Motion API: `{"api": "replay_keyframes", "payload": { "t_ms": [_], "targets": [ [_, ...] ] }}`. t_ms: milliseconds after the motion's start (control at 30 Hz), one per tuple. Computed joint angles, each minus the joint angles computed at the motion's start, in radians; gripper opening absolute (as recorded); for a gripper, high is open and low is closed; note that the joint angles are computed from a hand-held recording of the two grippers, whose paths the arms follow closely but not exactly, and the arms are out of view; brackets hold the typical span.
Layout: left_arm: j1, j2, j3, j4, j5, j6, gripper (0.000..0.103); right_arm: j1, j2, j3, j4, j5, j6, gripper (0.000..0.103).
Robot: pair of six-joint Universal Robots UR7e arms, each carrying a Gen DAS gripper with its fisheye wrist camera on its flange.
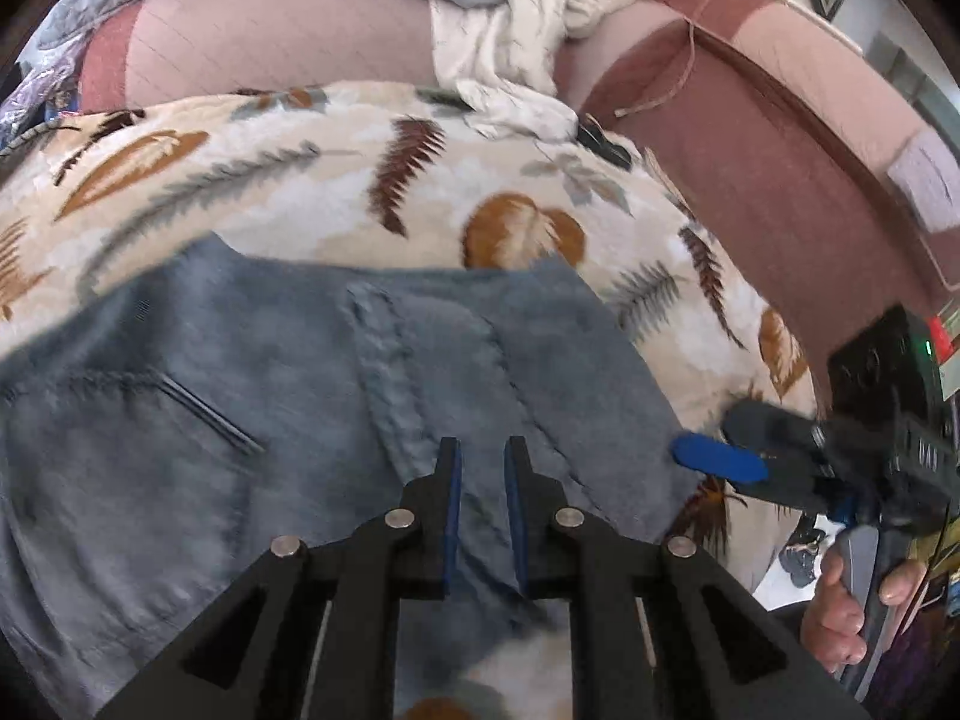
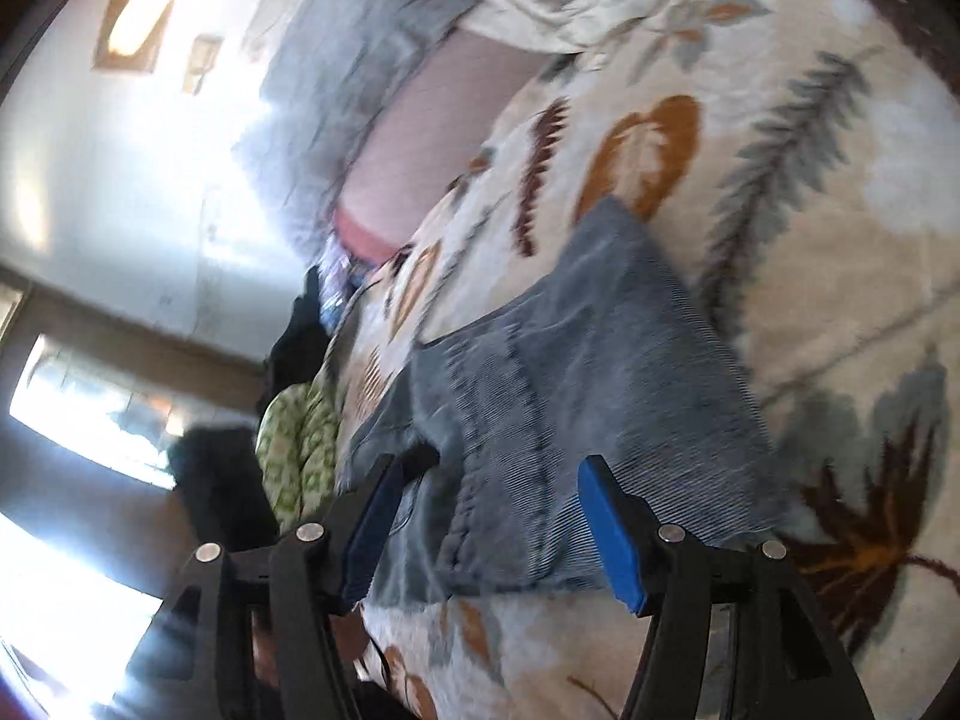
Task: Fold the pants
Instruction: 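Lift the hem with both grippers and fold it over the jeans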
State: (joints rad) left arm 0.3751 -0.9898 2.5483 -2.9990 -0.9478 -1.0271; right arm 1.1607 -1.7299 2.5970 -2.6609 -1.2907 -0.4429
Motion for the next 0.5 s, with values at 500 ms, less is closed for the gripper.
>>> {"api": "replay_keyframes", "payload": {
  "t_ms": [500],
  "targets": [
    [-0.146, -0.127, 0.072, 0.303, 0.04, -0.324, 0.014, 0.048, 0.105, 0.036, -0.203, -0.086, 0.089, 0.065]
  ]
}}
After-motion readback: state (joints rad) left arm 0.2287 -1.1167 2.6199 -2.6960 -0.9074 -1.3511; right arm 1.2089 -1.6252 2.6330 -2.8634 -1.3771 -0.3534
